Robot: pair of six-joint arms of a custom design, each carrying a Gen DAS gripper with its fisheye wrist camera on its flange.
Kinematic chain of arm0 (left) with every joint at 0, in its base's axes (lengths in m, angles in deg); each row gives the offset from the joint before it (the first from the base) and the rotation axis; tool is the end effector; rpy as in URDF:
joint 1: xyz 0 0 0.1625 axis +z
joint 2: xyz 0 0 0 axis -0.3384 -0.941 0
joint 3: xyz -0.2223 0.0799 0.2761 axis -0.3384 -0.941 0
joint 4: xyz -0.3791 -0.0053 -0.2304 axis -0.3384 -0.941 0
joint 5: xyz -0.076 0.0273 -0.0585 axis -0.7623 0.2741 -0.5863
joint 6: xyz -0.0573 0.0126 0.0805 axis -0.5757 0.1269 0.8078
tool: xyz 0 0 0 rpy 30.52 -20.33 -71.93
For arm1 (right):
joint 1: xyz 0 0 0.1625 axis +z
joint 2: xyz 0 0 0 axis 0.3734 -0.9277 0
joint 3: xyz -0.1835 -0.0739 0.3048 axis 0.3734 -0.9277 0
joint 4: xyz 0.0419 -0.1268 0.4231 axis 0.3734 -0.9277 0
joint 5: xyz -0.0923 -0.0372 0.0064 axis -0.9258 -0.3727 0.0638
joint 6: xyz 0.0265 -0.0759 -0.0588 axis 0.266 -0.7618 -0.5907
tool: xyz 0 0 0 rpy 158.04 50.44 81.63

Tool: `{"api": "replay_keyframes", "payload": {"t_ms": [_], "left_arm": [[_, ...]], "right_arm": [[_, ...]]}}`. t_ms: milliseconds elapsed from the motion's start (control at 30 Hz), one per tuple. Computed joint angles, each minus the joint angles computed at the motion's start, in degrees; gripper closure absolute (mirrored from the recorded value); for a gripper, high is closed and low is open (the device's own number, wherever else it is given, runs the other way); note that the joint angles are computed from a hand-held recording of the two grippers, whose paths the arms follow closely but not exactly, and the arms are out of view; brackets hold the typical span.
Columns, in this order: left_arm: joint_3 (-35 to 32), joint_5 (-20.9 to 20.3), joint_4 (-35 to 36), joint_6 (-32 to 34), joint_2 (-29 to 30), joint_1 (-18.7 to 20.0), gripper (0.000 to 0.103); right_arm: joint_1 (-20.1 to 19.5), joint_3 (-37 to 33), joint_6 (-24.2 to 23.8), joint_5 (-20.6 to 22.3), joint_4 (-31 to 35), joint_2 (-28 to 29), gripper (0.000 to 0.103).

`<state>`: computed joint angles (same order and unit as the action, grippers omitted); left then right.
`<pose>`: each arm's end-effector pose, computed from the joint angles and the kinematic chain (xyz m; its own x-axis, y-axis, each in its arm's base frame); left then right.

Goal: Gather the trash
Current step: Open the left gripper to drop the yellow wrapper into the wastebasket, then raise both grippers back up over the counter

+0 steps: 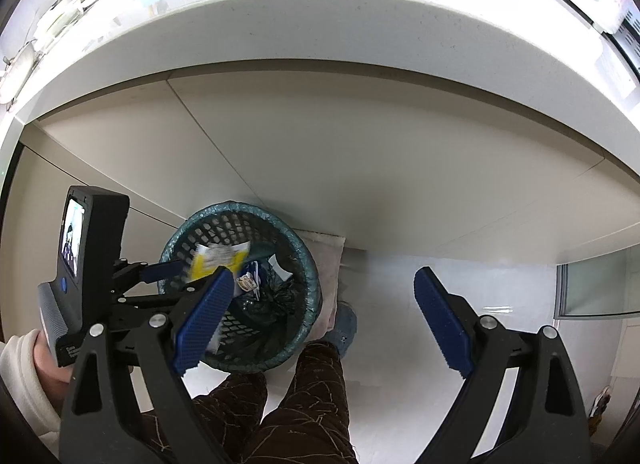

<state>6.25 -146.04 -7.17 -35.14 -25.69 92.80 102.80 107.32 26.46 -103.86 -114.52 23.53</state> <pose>0.0026 -0.6166 0.3130 -0.7674 0.4413 -0.4651 0.3832 0.8973 0.2189 0.4460 -0.5436 -0.0043 -0.7014 0.2616 0.6630 -0.0499 0.9099 -0.4118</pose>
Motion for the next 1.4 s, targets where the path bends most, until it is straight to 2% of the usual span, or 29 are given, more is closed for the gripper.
{"api": "replay_keyframes", "payload": {"t_ms": [33, 133, 300, 567, 700, 833, 1000, 1100, 1233, 1333, 1400], "left_arm": [[0.21, -0.01, -0.72, -0.09, -0.28, -0.04, 0.03], [0.04, -0.27, -1.67, -0.23, -0.82, -0.1, 0.016], [-1.68, -0.87, -1.64, 0.82, -1.66, -0.59, 0.006], [-6.74, -1.64, -0.59, 3.51, -3.66, -1.95, 0.006], [-11.05, -2.63, 0.17, 6.25, -4.4, -2.79, 0.006], [-17.81, -3.61, 3.91, 6.3, -2.29, -3.26, 0.006], [-23.65, -3.81, 3.08, 8.77, -0.13, -4.03, 0.006], [-26.88, -1.74, 2.2, 9.95, 2.0, -5.06, 0.006], [-34.75, -2.28, 5.09, 9.28, 6.81, -5.49, 0.006], [-38.81, -2.02, 5.51, 8.78, 9.68, -5.8, 0.006], [-39.96, -0.3, 4.26, 8.97, 10.97, -6.48, 0.006]], "right_arm": [[-0.02, -0.05, -0.17, 0.04, -0.2, 0.1, 0.015], [0.04, -0.4, -0.91, 0.34, -0.85, 0.4, 0.015], [0.36, -1.24, -2.03, -0.23, -2.78, 0.72, 0.015], [2.37, -4.42, -4.62, -4.04, -6.4, 1.57, 0.015], [3.49, -7.6, -5.32, -6.78, -7.03, 2.76, 0.015], [4.26, -10.83, -4.94, -9.03, -7.03, 3.97, 0.015], [5.21, -17.66, -3.57, -11.9, -2.33, 6.65, 0.015], [5.63, -22.14, -1.6, -13.1, 2.12, 8.32, 0.015], [5.76, -27.58, 0.62, -13.19, 6.3, 10.03, 0.015], [5.5, -31.84, -1.12, -13.32, 7.72, 11.59, 0.015], [5.2, -34.38, -3.71, -13.57, 7.36, 12.72, 0.015]]}}
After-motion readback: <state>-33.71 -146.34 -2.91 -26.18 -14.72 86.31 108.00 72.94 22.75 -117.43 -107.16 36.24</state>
